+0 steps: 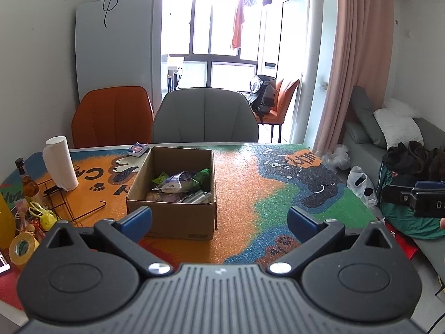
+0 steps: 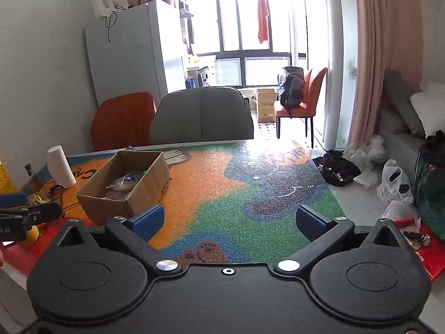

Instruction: Organize snacks

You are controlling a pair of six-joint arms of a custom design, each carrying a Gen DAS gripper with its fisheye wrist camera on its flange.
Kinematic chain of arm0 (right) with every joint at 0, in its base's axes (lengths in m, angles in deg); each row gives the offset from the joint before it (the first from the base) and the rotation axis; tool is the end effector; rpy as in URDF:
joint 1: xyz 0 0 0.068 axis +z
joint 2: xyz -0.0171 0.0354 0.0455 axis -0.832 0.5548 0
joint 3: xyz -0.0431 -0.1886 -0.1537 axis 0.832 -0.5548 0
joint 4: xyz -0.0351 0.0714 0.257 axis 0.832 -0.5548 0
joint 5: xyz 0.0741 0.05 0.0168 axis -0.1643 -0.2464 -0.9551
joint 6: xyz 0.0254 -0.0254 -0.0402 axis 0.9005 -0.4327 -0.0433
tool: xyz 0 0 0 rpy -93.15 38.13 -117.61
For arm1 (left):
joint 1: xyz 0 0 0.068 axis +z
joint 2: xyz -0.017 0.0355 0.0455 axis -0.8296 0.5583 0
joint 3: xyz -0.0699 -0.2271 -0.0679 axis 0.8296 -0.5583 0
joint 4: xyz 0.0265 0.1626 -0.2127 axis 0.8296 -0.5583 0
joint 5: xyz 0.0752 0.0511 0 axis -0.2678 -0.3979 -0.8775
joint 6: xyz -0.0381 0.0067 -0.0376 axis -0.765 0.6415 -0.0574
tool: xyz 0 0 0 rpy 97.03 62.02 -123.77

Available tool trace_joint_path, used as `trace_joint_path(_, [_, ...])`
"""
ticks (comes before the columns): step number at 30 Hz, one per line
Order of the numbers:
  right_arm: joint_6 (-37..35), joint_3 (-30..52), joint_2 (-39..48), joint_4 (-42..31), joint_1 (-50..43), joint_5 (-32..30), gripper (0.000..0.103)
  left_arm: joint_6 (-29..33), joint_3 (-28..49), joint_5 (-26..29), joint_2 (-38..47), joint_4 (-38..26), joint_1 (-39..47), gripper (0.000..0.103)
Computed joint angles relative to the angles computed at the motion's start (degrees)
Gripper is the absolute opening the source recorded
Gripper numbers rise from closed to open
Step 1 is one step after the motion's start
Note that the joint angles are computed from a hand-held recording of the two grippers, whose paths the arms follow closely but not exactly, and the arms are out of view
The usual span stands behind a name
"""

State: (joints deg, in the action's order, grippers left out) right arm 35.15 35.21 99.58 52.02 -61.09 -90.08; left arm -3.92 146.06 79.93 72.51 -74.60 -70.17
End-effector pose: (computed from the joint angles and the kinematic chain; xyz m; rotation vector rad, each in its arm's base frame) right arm 0.2421 -0.0150 0.3387 0.0039 2.0826 0.1075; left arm 0.2220 -0.0537 0.3390 0.1396 2.0868 -0.1400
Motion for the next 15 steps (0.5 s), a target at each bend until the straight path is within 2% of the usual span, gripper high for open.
trace_joint_path(15, [-0.40,-0.11,-0.30,-0.35,0.66,0.84,0.103,0.10,-0.37,0.48,-0.45,0.10,0.56,0.103])
